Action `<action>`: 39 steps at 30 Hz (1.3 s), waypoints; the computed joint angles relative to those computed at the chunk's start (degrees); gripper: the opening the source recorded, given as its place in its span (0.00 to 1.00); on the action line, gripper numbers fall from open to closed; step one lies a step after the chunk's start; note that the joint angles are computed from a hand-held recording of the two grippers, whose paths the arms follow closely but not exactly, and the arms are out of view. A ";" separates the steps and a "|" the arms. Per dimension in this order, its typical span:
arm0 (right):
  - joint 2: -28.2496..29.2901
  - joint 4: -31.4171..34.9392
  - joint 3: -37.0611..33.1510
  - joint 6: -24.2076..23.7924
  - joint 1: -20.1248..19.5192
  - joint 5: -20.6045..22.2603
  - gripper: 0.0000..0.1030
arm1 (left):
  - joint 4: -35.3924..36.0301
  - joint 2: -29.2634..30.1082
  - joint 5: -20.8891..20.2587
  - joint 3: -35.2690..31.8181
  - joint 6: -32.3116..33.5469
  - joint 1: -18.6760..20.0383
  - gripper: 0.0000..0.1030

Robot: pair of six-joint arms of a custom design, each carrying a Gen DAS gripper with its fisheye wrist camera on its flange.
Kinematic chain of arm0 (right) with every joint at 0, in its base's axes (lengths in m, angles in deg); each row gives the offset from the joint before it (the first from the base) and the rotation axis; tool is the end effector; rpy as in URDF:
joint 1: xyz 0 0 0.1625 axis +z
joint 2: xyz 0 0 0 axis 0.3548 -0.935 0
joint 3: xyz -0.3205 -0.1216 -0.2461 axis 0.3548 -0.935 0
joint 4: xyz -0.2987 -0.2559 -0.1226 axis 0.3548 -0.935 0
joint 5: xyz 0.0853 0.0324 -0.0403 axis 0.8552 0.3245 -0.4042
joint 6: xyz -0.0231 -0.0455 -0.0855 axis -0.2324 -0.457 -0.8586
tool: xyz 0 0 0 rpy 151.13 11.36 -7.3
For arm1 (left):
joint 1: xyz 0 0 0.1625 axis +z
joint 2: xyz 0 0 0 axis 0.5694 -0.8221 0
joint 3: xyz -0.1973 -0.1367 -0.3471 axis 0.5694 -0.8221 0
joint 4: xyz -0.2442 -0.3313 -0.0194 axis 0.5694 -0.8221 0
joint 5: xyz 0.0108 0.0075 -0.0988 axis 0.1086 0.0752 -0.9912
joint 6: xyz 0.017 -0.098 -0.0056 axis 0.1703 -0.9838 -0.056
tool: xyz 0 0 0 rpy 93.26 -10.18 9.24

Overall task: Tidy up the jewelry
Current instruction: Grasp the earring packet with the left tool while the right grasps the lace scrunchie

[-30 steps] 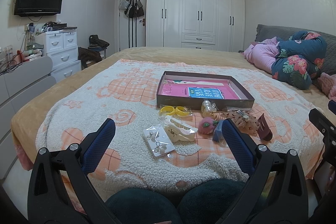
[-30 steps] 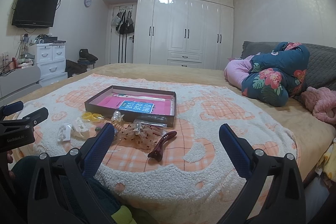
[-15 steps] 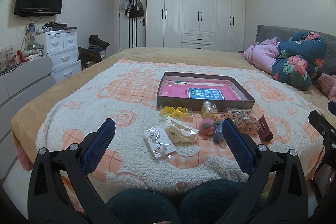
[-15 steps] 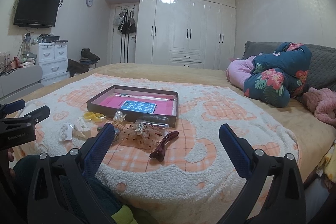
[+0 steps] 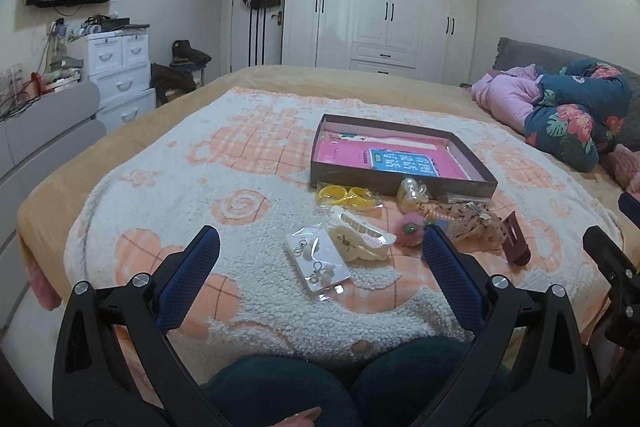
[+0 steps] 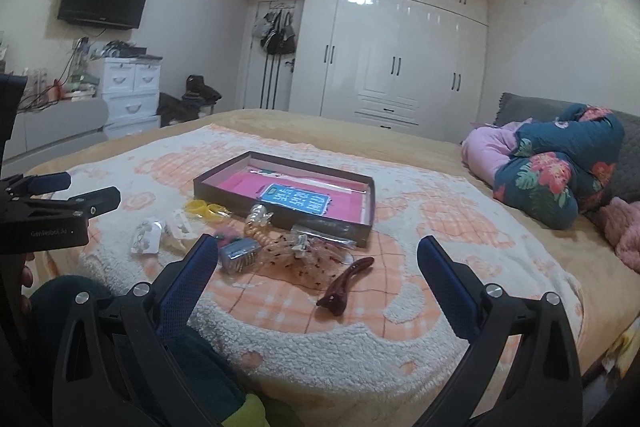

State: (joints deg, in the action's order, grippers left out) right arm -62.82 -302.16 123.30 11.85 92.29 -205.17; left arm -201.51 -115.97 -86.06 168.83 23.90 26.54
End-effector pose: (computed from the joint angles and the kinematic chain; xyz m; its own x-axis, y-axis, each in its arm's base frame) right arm 0.2646 -0.4620 0.0666 -0.5872 0.1948 0.7857 -0.7148 0.3307 -0.6162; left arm -0.1087 -0.5757 0.2310 -0.7049 0.3318 -0.6269 0.7025 0.4490 -0.5523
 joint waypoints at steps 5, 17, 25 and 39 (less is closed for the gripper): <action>-0.35 2.90 -0.83 0.65 -0.74 0.90 0.94 | 3.63 0.36 1.76 -1.76 -1.31 0.45 0.90; -1.36 9.91 -3.04 1.42 -3.08 2.55 0.94 | 19.70 1.90 2.23 -7.81 -3.49 2.22 0.90; -2.45 17.60 -3.62 3.95 -4.91 3.13 0.94 | 32.96 3.96 2.33 -13.57 -8.73 4.09 0.73; -3.09 36.56 -9.80 10.91 -9.41 1.40 0.93 | 44.55 7.24 -1.09 -20.67 -14.40 6.07 0.48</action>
